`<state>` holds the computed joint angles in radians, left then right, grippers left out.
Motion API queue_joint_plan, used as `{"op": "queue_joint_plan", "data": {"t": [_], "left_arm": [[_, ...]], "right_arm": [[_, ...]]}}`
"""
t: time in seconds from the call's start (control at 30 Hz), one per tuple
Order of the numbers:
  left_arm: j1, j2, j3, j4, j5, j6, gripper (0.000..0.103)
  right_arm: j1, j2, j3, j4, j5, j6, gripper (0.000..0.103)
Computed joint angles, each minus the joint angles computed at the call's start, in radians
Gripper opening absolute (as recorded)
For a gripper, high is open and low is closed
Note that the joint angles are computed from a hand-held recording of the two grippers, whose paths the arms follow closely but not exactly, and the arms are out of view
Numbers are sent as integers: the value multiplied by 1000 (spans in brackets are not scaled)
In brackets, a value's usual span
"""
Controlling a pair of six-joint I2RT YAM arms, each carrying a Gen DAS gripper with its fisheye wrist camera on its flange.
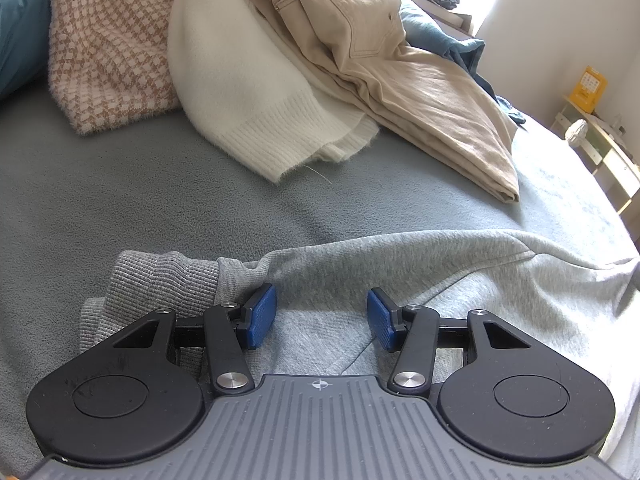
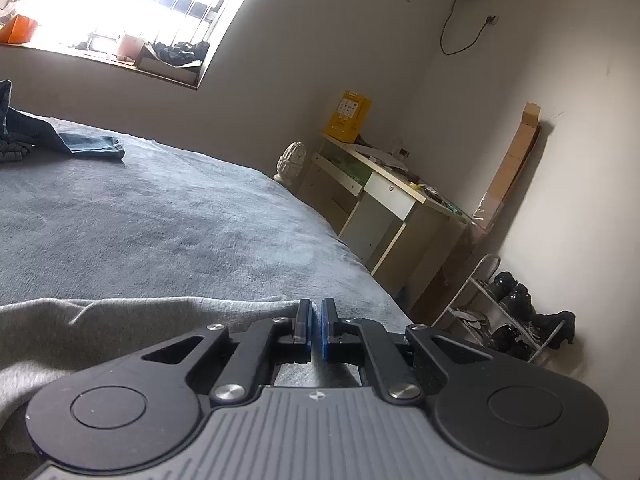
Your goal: Fold clothes
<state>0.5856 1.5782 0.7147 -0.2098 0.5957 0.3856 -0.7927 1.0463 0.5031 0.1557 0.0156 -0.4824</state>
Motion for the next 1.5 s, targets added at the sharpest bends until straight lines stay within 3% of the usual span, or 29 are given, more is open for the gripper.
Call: {"op": "queue_joint_plan", "data": {"t": [0.43,0.83,0.93,1.0,1.1,1.27,1.5], "left_arm": [[-6,-7,-4,0,-14,3,51],[-13,-5,8,-18,-21,11,51],[-13,-6,9,-20,-22,12,51],[-13,-7,8,-18,-23,10,51],[-15,-11,4,-17,-26,7,51],[-16,-12,6,-20,-27,7,51],[-13,-11,10,-27,-25,10,51]], "right_arm": [[42,539,364,93,146,88,4],[41,685,522,55,186,210,6],[28,707,593,-16,154,245,17],[31,722,637,-77,137,257,38],[34,747,706,-167,110,273,51],[67,787,747,-278,156,253,63],[71,758,679,-248,126,302,64]]}}
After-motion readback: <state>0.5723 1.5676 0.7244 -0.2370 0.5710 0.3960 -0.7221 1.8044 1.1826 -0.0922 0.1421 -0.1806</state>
